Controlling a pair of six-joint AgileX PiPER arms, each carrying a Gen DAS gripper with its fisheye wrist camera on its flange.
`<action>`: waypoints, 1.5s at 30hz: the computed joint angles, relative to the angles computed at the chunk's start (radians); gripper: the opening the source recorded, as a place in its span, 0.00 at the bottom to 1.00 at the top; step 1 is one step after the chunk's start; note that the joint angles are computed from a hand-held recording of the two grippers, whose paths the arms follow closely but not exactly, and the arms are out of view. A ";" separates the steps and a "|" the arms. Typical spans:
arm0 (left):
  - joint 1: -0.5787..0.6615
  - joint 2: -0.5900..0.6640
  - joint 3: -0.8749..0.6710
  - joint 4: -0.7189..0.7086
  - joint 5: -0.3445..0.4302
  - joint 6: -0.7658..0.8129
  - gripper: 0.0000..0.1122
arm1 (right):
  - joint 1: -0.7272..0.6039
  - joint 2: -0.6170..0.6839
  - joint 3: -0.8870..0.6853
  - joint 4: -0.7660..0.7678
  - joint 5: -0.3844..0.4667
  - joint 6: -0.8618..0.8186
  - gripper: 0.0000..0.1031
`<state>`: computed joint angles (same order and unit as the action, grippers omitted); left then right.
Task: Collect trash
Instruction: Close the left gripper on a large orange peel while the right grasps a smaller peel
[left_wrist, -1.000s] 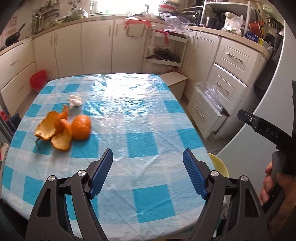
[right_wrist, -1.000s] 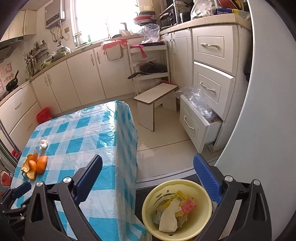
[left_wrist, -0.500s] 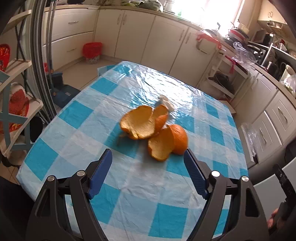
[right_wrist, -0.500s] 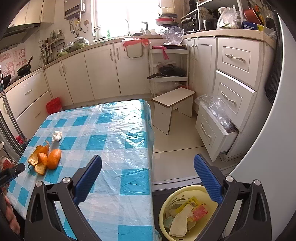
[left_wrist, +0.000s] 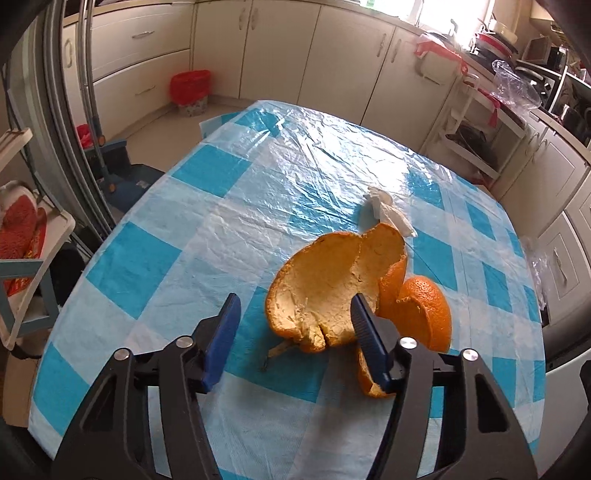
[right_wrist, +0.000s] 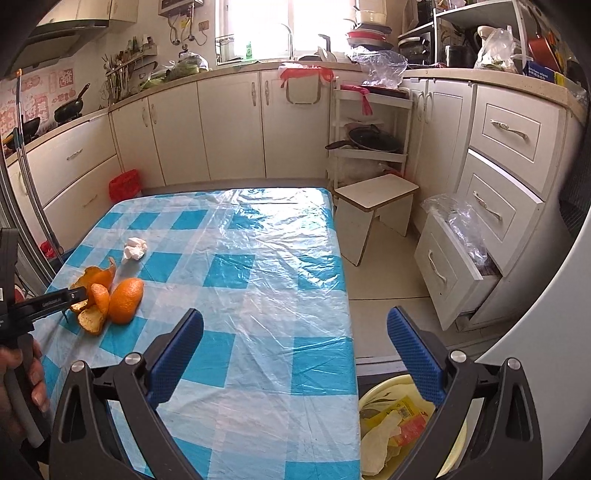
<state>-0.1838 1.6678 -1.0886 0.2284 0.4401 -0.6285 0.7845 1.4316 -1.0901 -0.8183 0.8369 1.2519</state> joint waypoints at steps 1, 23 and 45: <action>-0.011 0.003 0.000 0.047 -0.005 -0.039 0.44 | 0.002 0.007 -0.005 0.001 -0.001 -0.004 0.93; 0.190 -0.163 0.195 -0.219 -0.053 0.231 0.16 | 0.098 0.390 -0.446 0.206 -0.091 -0.373 0.92; 0.229 -0.185 0.212 -0.347 -0.085 0.416 0.37 | 0.129 0.619 -0.743 0.451 0.023 -0.721 0.07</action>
